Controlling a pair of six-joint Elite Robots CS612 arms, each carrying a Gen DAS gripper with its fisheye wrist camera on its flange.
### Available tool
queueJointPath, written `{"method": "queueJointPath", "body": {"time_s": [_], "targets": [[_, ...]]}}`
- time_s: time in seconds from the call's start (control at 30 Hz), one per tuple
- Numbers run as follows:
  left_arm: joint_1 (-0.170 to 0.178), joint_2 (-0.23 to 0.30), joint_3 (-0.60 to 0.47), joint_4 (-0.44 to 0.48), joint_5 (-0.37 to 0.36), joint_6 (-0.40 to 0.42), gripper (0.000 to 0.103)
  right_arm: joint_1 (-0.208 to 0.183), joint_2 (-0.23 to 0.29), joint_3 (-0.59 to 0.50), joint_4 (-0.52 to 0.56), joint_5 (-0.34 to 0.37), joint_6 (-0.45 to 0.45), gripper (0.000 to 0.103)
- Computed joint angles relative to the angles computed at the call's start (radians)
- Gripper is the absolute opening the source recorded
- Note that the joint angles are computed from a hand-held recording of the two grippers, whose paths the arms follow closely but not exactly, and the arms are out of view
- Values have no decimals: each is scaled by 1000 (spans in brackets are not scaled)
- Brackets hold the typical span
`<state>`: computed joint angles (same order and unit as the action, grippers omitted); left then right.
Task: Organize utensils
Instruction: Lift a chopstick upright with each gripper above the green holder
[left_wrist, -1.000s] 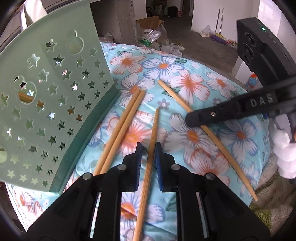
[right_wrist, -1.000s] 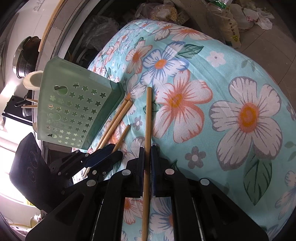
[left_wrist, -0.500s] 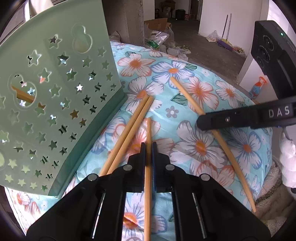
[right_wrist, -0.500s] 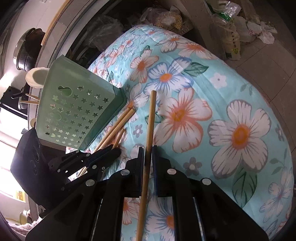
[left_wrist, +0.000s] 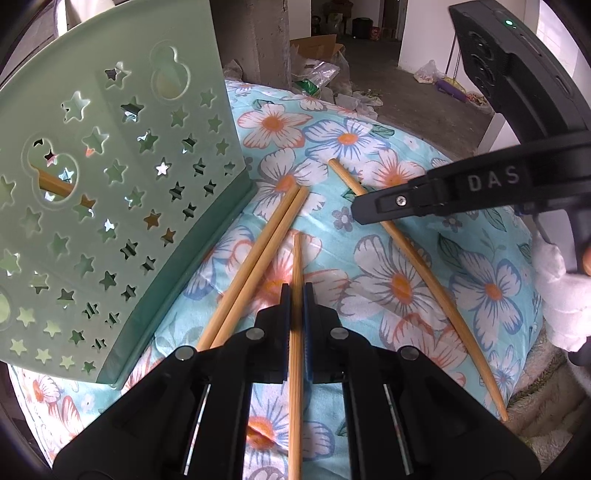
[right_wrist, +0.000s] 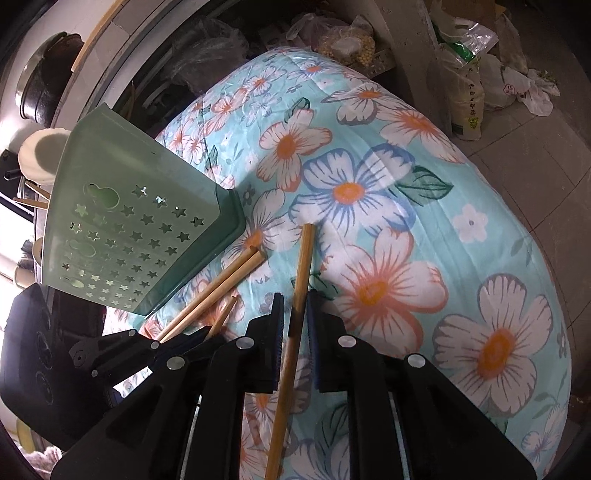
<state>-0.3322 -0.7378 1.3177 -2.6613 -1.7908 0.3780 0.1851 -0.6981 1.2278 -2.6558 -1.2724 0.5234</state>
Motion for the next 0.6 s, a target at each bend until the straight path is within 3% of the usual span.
{"method": "queueJointPath", "body": {"time_s": [0.3, 0.6], "targets": [[-1, -4, 7, 0, 13, 3, 6, 17, 6, -13, -2, -83, -77, 10], [1, -7, 15, -18, 7, -15, 5, 1, -23, 49, -101, -39, 15, 7]]}}
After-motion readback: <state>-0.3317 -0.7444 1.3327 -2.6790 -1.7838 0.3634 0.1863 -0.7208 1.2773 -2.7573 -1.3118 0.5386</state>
